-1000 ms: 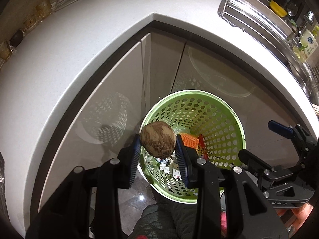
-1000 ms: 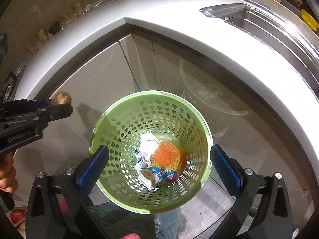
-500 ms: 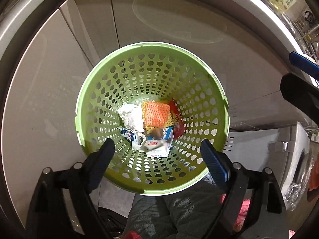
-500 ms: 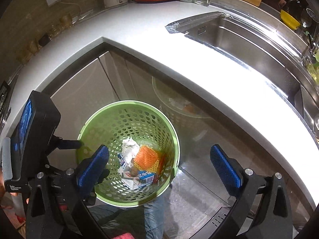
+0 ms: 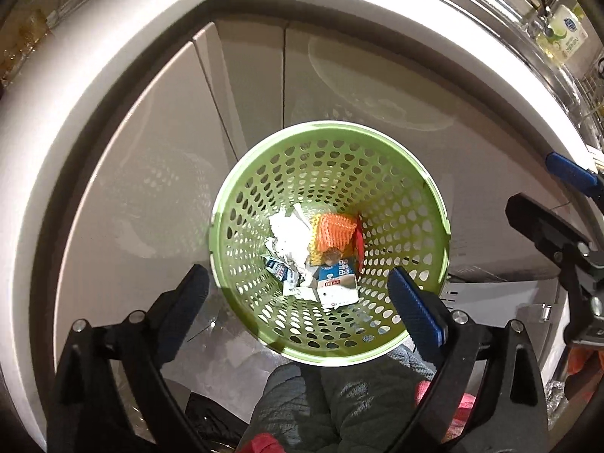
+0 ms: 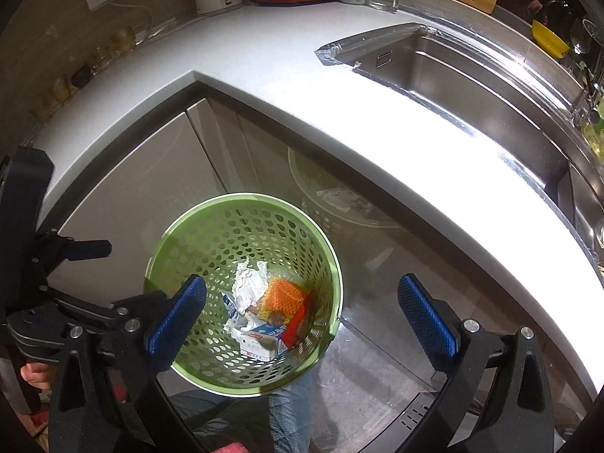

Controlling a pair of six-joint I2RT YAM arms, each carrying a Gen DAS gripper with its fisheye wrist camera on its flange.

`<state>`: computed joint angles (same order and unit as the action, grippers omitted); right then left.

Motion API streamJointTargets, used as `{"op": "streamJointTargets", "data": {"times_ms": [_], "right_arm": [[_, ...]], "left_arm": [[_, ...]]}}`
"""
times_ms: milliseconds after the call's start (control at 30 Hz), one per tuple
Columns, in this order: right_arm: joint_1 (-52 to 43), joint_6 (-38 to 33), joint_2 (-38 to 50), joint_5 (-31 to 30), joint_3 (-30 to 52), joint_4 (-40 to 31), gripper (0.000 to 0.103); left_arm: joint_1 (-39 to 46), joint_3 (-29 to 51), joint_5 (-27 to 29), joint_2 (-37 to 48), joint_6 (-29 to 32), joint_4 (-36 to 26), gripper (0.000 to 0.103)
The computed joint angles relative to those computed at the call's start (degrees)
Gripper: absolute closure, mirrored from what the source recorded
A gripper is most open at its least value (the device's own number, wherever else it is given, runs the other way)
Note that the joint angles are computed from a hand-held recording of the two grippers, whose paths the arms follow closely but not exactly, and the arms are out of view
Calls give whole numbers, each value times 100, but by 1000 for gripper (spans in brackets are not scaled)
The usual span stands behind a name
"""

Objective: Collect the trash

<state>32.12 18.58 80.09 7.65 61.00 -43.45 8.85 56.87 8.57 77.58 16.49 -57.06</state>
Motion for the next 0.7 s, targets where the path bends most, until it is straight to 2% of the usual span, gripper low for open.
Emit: {"op": "streamJointTargets", "data": {"times_ms": [267,433,700], "right_arm": [[256,123,-49,161,370,-337,2],[529,154,-55,381,766,-652,2],[581,-91,123,383,1164,-841,2]], "left_arm": [[603,698,-52,-760,-229,-464,8],[1056,1066,149,-962,-233,-736,8],[1339,1084,146,-1090,-276,-863,8]]}}
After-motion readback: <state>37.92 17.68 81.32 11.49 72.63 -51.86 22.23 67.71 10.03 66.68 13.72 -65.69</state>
